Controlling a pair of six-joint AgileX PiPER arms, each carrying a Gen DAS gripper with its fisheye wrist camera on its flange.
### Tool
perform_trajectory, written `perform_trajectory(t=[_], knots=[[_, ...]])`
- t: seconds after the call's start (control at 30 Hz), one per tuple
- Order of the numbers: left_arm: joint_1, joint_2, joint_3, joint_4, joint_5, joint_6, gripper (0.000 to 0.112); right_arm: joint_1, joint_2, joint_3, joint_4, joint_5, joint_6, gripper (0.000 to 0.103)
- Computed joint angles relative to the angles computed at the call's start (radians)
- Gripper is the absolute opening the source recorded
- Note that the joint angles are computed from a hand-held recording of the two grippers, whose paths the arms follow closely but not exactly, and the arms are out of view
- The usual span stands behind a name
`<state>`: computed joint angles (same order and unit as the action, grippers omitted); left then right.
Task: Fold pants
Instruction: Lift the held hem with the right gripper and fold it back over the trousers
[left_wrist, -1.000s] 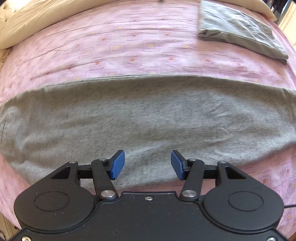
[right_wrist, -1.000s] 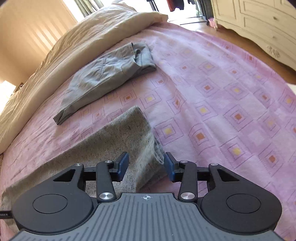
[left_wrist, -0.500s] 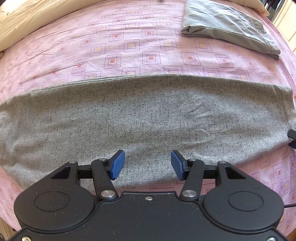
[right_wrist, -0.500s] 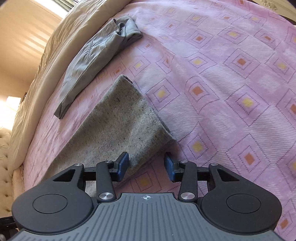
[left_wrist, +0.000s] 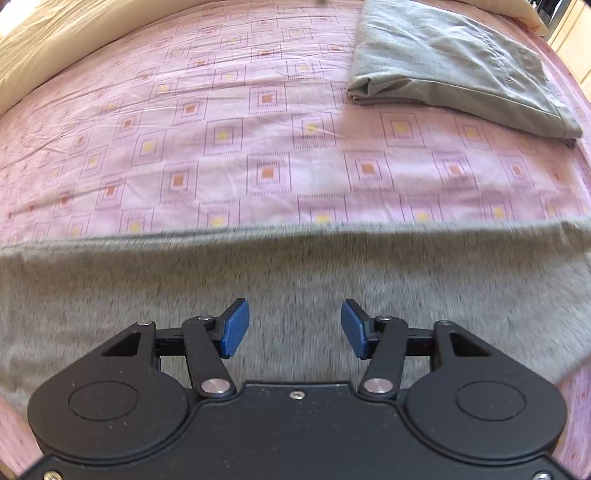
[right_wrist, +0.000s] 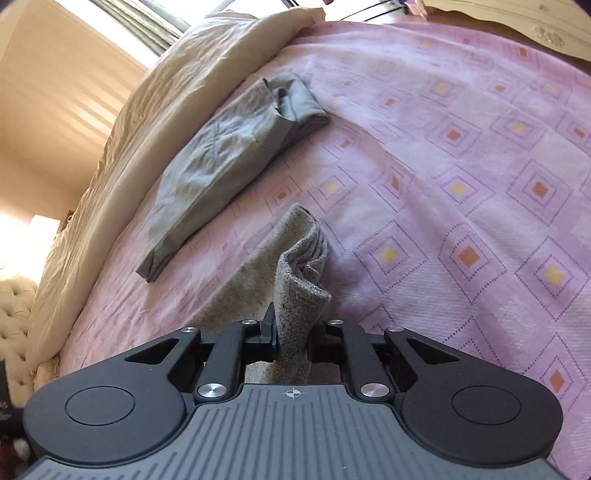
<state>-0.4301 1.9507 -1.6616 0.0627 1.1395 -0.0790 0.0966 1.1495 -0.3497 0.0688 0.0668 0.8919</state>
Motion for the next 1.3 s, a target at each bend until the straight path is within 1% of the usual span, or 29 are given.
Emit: perform_trajectory(t=[0.03, 0.07, 0.13, 0.2, 0.3, 0.33, 0.37, 0.43, 0.47, 0.5, 0.57, 0.63, 0.67, 0.83, 0.87, 0.9, 1.0, 1.07, 1.13, 1.23, 1.3], knots=[[-0.001, 0.03, -0.034, 0.002, 0.01, -0.007, 0.059, 0.005, -0.015, -0.008, -0.051, 0.012, 0.049, 0.013], [-0.002, 0.056, -0.064, 0.006, 0.019, -0.015, 0.059, 0.009, -0.026, -0.018, -0.061, 0.021, 0.058, 0.013], [-0.004, 0.111, -0.126, 0.009, 0.042, -0.024, 0.059, 0.015, -0.039, -0.041, -0.044, 0.041, 0.023, 0.013], [-0.011, 0.158, -0.179, 0.021, 0.061, -0.03, 0.059, 0.031, -0.043, -0.065, -0.112, 0.062, 0.072, 0.013], [-0.026, 0.189, -0.213, 0.04, 0.064, -0.023, 0.059, 0.044, -0.039, -0.083, -0.153, 0.063, 0.107, 0.013], [-0.029, 0.192, -0.222, 0.044, 0.071, -0.016, 0.059, 0.051, -0.039, -0.088, -0.206, 0.067, 0.161, 0.013], [-0.028, 0.189, -0.223, 0.044, 0.075, -0.009, 0.058, 0.052, -0.036, -0.093, -0.22, 0.066, 0.175, 0.013], [-0.023, 0.139, -0.173, 0.034, 0.047, 0.001, 0.054, 0.052, -0.032, -0.099, -0.212, 0.068, 0.17, 0.013], [-0.021, 0.104, -0.132, 0.03, 0.025, 0.005, 0.054, 0.062, -0.034, -0.1, -0.255, 0.072, 0.217, 0.013], [-0.018, 0.061, -0.081, 0.019, 0.005, 0.015, 0.054, 0.063, -0.037, -0.099, -0.261, 0.071, 0.223, 0.013], [-0.012, -0.019, 0.021, -0.009, -0.014, 0.036, 0.054, 0.075, -0.045, -0.099, -0.324, 0.076, 0.29, 0.013], [-0.011, -0.08, 0.111, -0.038, -0.013, 0.066, 0.054, 0.082, -0.05, -0.098, -0.344, 0.077, 0.314, 0.013], [-0.024, -0.101, 0.142, -0.03, -0.003, 0.061, 0.054, 0.086, -0.052, -0.099, -0.361, 0.079, 0.33, 0.013], [-0.051, -0.215, 0.347, -0.013, -0.028, 0.046, 0.054, 0.12, -0.064, -0.104, -0.504, 0.096, 0.483, 0.013], [-0.054, -0.228, 0.368, -0.012, -0.033, 0.042, 0.054, 0.126, -0.064, -0.105, -0.531, 0.098, 0.515, 0.013], [-0.055, -0.234, 0.38, -0.012, -0.036, 0.044, 0.054, 0.141, -0.064, -0.107, -0.597, 0.107, 0.586, 0.013], [-0.039, -0.236, 0.355, -0.042, 0.001, 0.065, 0.054, 0.18, -0.064, -0.114, -0.739, 0.134, 0.749, 0.013], [-0.015, -0.264, 0.356, -0.069, -0.005, 0.078, 0.054, 0.212, -0.065, -0.122, -0.829, 0.16, 0.849, 0.013], [-0.002, -0.276, 0.361, -0.077, -0.011, 0.091, 0.054, 0.261, -0.067, -0.136, -0.91, 0.207, 0.949, 0.013], [0.009, -0.217, 0.349, -0.102, 0.055, 0.179, 0.054, 0.355, -0.061, -0.165, -1.0, 0.3, 1.075, 0.013], [0.014, -0.249, 0.372, -0.104, 0.031, 0.219, 0.054, 0.414, -0.048, -0.193, -1.027, 0.362, 1.12, 0.013]])
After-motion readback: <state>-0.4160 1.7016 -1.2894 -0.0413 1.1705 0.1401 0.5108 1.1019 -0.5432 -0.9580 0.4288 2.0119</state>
